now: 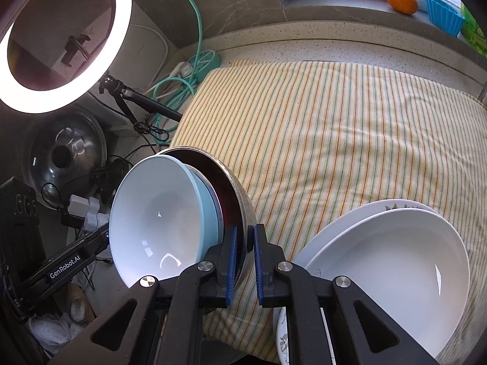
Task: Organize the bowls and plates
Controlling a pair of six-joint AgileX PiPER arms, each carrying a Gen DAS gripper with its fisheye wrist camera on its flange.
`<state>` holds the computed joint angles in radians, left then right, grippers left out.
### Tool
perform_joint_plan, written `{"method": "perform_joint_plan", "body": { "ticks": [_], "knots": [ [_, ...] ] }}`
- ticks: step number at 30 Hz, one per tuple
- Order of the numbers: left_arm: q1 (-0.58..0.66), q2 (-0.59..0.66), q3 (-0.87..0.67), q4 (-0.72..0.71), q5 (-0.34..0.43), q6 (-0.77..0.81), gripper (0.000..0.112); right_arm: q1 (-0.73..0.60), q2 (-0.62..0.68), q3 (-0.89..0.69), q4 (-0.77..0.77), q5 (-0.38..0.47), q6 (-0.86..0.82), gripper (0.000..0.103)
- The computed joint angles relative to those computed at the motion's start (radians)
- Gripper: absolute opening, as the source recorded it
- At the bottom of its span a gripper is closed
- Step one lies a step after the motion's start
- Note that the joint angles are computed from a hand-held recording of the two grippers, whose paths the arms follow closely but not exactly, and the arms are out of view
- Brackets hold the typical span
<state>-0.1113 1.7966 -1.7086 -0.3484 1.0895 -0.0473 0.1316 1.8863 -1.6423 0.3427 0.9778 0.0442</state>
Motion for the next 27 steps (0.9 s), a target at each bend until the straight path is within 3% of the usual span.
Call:
{"method": "perform_joint_plan", "body": {
  "ticks": [27],
  "knots": [
    [-0.236, -0.051, -0.072, 0.108, -0.013, -0.186, 0.007, -0.236, -0.251, 0.164, 0.098, 0.081, -0.178, 0.01]
  ]
}}
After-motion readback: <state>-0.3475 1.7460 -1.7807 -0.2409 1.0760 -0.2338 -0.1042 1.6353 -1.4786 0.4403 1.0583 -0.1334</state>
